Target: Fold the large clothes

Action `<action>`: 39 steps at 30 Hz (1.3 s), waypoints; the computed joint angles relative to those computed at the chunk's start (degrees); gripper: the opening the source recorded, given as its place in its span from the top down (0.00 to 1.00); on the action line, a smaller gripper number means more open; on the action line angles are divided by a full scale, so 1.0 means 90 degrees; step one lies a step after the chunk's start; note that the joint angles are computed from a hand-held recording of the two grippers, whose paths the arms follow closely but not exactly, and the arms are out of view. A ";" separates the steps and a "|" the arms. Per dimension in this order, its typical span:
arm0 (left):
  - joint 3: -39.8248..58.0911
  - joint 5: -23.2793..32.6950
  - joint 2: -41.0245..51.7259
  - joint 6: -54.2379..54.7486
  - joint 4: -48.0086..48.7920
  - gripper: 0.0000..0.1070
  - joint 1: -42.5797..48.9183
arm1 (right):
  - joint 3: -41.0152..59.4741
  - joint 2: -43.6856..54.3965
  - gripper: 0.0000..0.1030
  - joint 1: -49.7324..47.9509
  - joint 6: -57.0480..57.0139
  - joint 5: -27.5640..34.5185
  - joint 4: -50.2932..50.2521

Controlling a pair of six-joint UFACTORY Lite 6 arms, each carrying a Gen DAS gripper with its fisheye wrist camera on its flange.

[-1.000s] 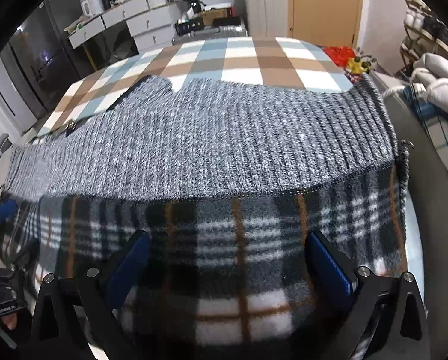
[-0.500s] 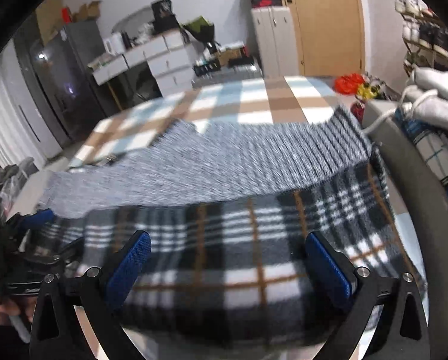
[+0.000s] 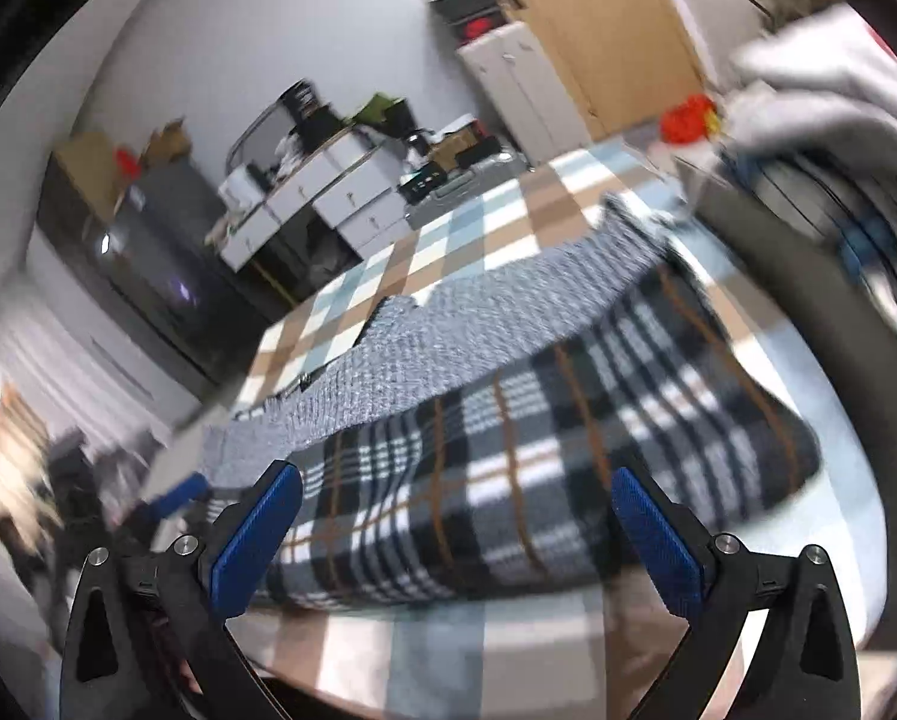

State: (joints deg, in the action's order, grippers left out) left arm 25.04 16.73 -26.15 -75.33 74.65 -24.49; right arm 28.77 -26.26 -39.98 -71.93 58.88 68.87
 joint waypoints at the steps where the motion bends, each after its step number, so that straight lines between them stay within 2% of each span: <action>1: 0.0069 0.0052 0.0137 -0.0099 0.0025 0.04 -0.0109 | 0.0006 0.0061 0.00 -0.0171 0.0018 0.0106 -0.0034; 7: 0.0546 0.0393 0.0976 -0.0437 -0.0014 0.04 -0.0739 | 0.0114 0.0949 0.00 -0.1149 0.0284 0.0448 -0.0426; 11: 0.0711 0.0465 0.1188 -0.0172 -0.0415 0.04 -0.0892 | 0.0472 0.1913 0.00 -0.1040 0.0436 0.0463 -0.0456; 14: 0.0862 0.0357 0.1388 0.0412 -0.1014 0.04 -0.0732 | 0.0833 0.2715 0.00 -0.0815 0.0694 0.0427 -0.0461; 17: 0.1049 0.0067 0.1598 0.1565 -0.2174 0.04 -0.0353 | 0.1077 0.3092 0.00 -0.0719 0.0826 0.0537 -0.0272; 20: 0.1126 -0.0097 0.1752 0.2462 -0.3110 0.04 -0.0152 | 0.1425 0.3399 0.00 -0.0343 0.1004 0.0318 -0.0108; 27: 0.1109 0.0063 0.1853 0.2348 -0.2784 0.04 -0.0392 | 0.2509 0.4016 0.01 0.0648 0.1621 -0.0658 -0.0019; 28: 0.1117 0.0017 0.1859 0.2569 -0.2984 0.04 -0.0350 | 0.2491 0.3988 0.09 0.0764 0.1513 -0.0864 0.0082; 29: 0.1128 -0.0043 0.1855 0.2860 -0.3258 0.04 -0.0277 | 0.2412 0.3914 0.32 0.0923 0.1291 -0.1190 0.0205; 30: 0.1159 -0.0087 0.1883 0.3091 -0.3473 0.04 -0.0214 | 0.2293 0.3837 0.45 0.1027 0.1106 -0.1469 0.0292; 31: 0.1188 -0.0133 0.1902 0.3418 -0.3785 0.04 -0.0148 | 0.2136 0.3815 0.53 0.1019 0.0700 -0.1559 0.0540; 33: 0.1282 -0.0202 0.2020 0.3959 -0.4241 0.04 -0.0056 | 0.2049 0.3831 0.63 0.0784 0.0366 -0.1235 0.0738; 35: 0.1329 -0.0276 0.2107 0.3955 -0.4176 0.04 -0.0056 | 0.1822 0.3506 0.69 0.0634 -0.0119 -0.1109 0.0958; 39: 0.1406 -0.0357 0.2199 0.4587 -0.4752 0.04 0.0019 | 0.1141 0.2141 0.74 0.0742 -0.0805 -0.1361 0.1069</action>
State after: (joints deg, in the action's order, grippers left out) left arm 37.70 13.52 -6.36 -34.05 31.88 -24.32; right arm 39.03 -6.99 -33.31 -79.18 46.62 78.49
